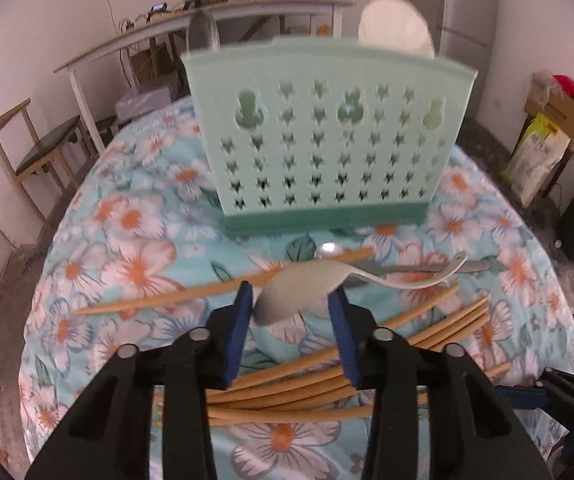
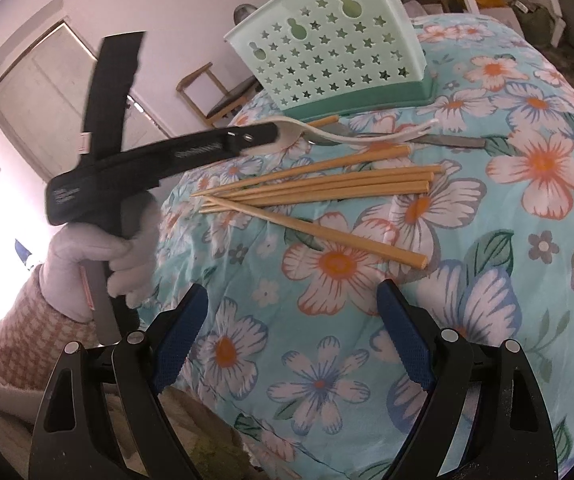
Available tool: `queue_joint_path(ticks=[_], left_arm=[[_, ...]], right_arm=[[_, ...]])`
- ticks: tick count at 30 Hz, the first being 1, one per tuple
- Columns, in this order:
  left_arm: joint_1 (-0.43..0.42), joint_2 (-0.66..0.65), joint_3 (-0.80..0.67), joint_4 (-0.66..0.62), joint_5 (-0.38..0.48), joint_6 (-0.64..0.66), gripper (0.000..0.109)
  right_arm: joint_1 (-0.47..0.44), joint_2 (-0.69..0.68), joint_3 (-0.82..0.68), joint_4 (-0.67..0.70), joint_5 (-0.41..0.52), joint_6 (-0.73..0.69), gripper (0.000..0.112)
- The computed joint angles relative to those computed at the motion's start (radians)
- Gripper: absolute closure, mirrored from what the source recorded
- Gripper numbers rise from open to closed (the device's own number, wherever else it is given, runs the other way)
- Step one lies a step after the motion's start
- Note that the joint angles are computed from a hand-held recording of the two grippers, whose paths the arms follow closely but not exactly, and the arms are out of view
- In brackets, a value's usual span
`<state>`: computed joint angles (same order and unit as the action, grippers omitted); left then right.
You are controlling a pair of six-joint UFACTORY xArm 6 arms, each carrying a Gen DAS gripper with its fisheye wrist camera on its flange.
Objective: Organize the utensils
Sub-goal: 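Move the left tool to the white plastic spoon and grasp it, then lift the white plastic spoon off the quilt with the left tool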
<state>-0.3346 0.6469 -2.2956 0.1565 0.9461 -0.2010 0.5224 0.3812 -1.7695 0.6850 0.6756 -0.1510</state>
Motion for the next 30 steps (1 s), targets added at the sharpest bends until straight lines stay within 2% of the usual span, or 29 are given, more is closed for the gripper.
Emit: queue_joint_path(ticks=[5, 14, 16, 21, 24, 30], left_arm=[[0.017, 0.015, -0.002, -0.014, -0.008, 0.006, 0.089], [0.034, 0.013, 0.055, -0.027, -0.107, -0.001, 0.091], [0.037, -0.004, 0.095, -0.025, -0.148, -0.011, 0.095], [0.041, -0.107, 0.246, -0.012, -0.310, -0.029, 0.106], [0.042, -0.160, 0.300, -0.050, -0.350, -0.027, 0.106], [0.048, -0.301, 0.434, -0.194, -0.350, 0.039, 0.106]], right_arm=[[-0.001, 0.011, -0.021, -0.018, 0.011, 0.036, 0.030], [-0.003, 0.044, -0.071, -0.031, 0.033, 0.079, 0.030], [-0.003, 0.048, -0.076, -0.032, 0.034, 0.084, 0.030], [-0.001, 0.054, -0.082, -0.042, 0.026, 0.091, 0.030], [0.006, 0.051, -0.071, -0.058, 0.004, 0.097, 0.030], [0.030, 0.033, -0.022, -0.100, -0.080, 0.113, 0.030]])
